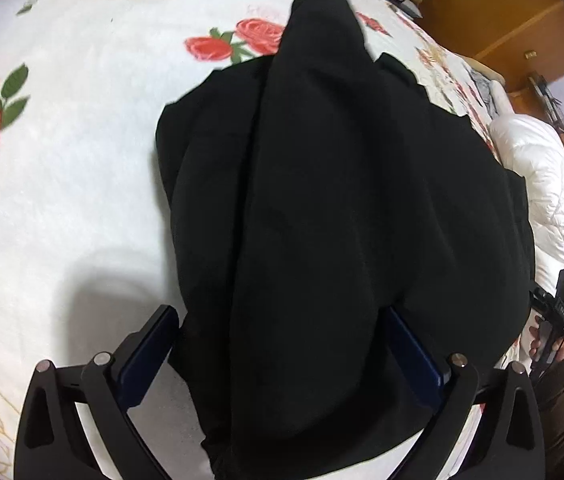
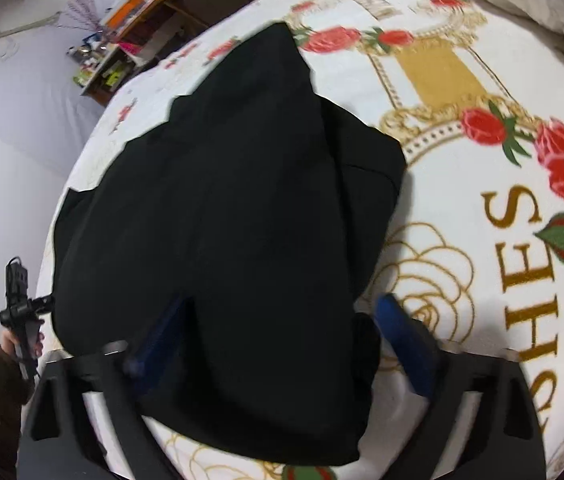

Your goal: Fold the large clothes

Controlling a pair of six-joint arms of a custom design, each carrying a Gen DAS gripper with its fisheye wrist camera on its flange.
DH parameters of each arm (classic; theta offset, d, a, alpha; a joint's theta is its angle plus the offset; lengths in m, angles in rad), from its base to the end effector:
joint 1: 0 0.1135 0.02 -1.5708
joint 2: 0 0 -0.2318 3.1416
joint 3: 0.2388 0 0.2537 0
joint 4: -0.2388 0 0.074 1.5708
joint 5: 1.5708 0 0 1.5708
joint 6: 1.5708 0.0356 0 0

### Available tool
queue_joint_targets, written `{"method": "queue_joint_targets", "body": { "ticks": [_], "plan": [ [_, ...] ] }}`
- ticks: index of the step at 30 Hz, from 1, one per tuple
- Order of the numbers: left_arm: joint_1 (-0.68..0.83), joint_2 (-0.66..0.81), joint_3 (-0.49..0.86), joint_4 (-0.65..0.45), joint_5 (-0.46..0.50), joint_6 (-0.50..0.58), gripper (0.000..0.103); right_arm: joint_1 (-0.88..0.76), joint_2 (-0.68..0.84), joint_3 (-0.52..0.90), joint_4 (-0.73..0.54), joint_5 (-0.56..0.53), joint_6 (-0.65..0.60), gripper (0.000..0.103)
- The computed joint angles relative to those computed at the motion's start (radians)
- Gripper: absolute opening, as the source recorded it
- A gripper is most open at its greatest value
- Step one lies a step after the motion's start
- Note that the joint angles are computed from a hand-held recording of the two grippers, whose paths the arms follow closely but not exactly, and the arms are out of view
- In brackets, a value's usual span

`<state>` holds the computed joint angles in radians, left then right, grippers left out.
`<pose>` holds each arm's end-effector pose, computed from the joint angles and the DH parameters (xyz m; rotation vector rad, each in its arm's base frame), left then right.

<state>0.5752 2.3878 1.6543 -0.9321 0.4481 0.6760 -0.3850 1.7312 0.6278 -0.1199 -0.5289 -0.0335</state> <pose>0.3459 0.2059 0.0461 0.1145 2.8895 -0.6145 0.2452 -0.0800 0.0508 0.3373 2.6153 0.6017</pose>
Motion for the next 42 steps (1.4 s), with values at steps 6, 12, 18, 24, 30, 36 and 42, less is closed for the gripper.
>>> {"method": "queue_joint_targets", "body": {
  "ticks": [6,12,18,24,30,36,42],
  "plan": [
    [-0.025,0.014,-0.012,0.018,-0.027,-0.005,0.103,-0.009,0.159,0.098,-0.022,-0.094,-0.016,0.102],
    [-0.036,0.029,-0.021,0.030,-0.032,-0.013,0.103,0.016,0.210,0.147,-0.049,-0.100,-0.045,0.102],
    [-0.053,0.042,-0.030,0.036,-0.037,-0.034,0.103,0.011,0.236,0.171,-0.071,-0.106,-0.080,0.102],
    [-0.082,0.037,-0.052,0.055,-0.060,-0.060,0.103,0.038,0.263,0.202,-0.095,-0.086,-0.066,0.102],
    [-0.112,0.003,-0.110,0.097,-0.099,-0.100,0.103,0.055,0.242,0.188,-0.102,-0.069,-0.072,0.096],
    [-0.170,0.006,-0.120,0.138,-0.110,-0.163,0.103,0.071,0.202,0.160,-0.097,-0.040,-0.081,0.083],
    [-0.198,-0.053,-0.181,0.174,-0.135,-0.202,0.093,0.141,0.130,0.135,-0.103,0.069,-0.055,0.069]
  ]
}}
